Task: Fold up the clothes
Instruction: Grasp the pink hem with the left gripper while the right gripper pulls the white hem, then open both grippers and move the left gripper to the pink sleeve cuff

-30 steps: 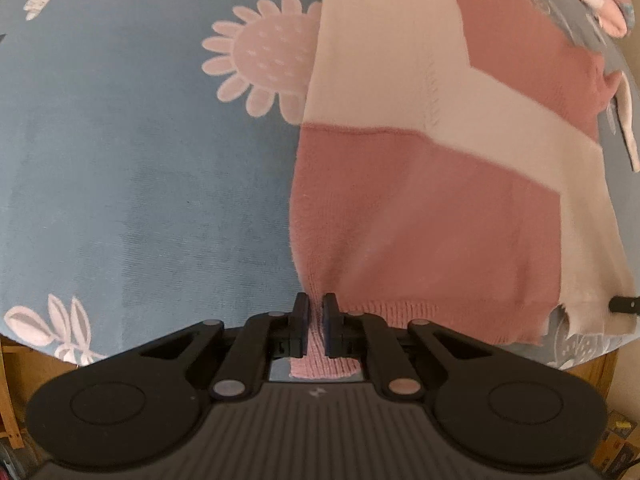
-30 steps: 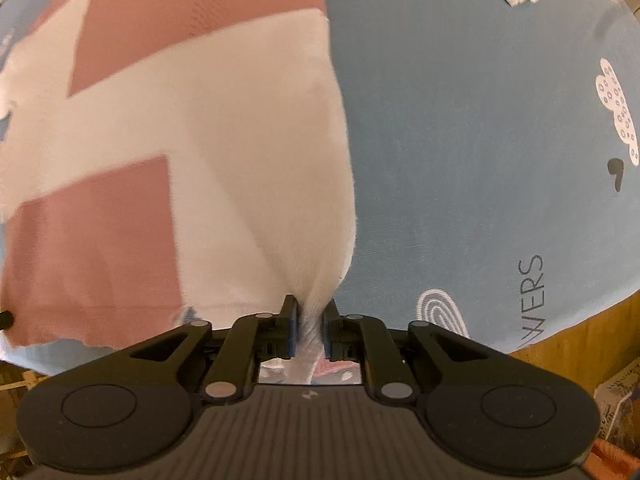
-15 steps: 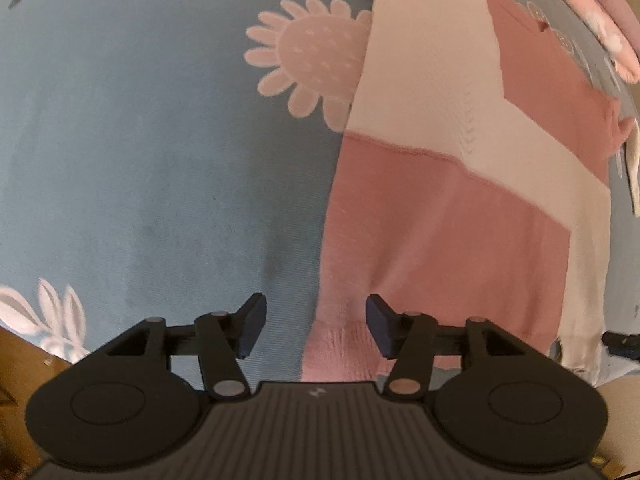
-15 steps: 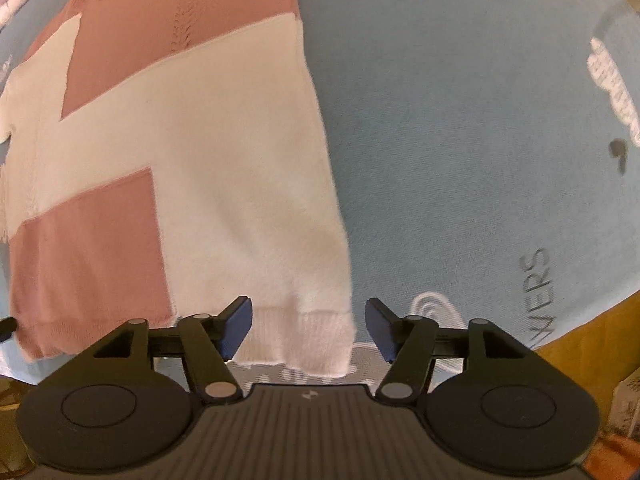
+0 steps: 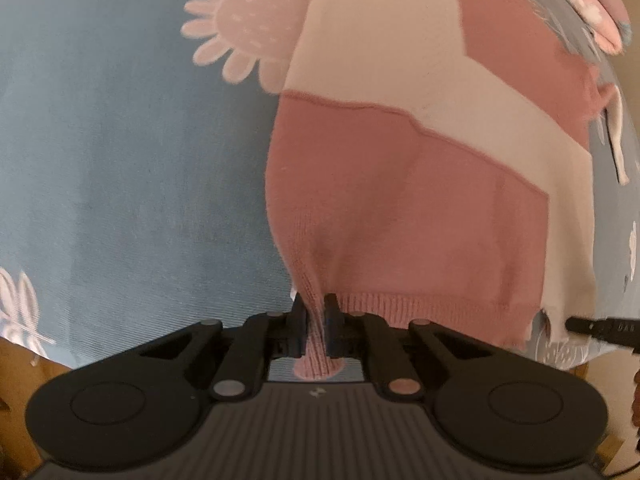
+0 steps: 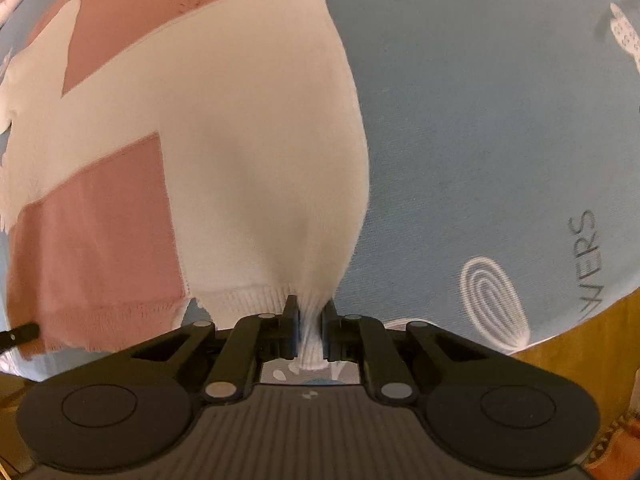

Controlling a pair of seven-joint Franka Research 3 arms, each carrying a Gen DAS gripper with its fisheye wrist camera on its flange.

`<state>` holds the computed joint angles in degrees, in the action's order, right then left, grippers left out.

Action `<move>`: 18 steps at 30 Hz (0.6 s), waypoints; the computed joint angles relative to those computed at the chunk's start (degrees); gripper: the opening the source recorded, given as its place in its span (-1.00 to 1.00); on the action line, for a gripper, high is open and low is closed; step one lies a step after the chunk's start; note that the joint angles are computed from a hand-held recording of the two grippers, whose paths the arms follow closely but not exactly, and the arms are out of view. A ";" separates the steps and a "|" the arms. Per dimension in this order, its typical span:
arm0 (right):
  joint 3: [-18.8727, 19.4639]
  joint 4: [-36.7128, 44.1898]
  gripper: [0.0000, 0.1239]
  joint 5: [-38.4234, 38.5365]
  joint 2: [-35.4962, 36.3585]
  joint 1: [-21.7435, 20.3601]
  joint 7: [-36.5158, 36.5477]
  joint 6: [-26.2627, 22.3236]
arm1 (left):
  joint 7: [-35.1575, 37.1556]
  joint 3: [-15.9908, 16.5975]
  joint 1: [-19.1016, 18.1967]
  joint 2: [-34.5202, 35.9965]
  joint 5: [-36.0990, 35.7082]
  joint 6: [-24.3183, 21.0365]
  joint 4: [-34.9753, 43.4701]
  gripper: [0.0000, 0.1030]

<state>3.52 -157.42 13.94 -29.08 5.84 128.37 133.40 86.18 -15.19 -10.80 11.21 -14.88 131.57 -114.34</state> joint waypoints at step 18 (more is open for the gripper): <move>-0.22 2.71 -0.26 -2.22 -0.37 -0.36 -3.99 -6.47 | -3.07 0.99 -0.32 0.90 5.07 -4.25 2.58 -0.29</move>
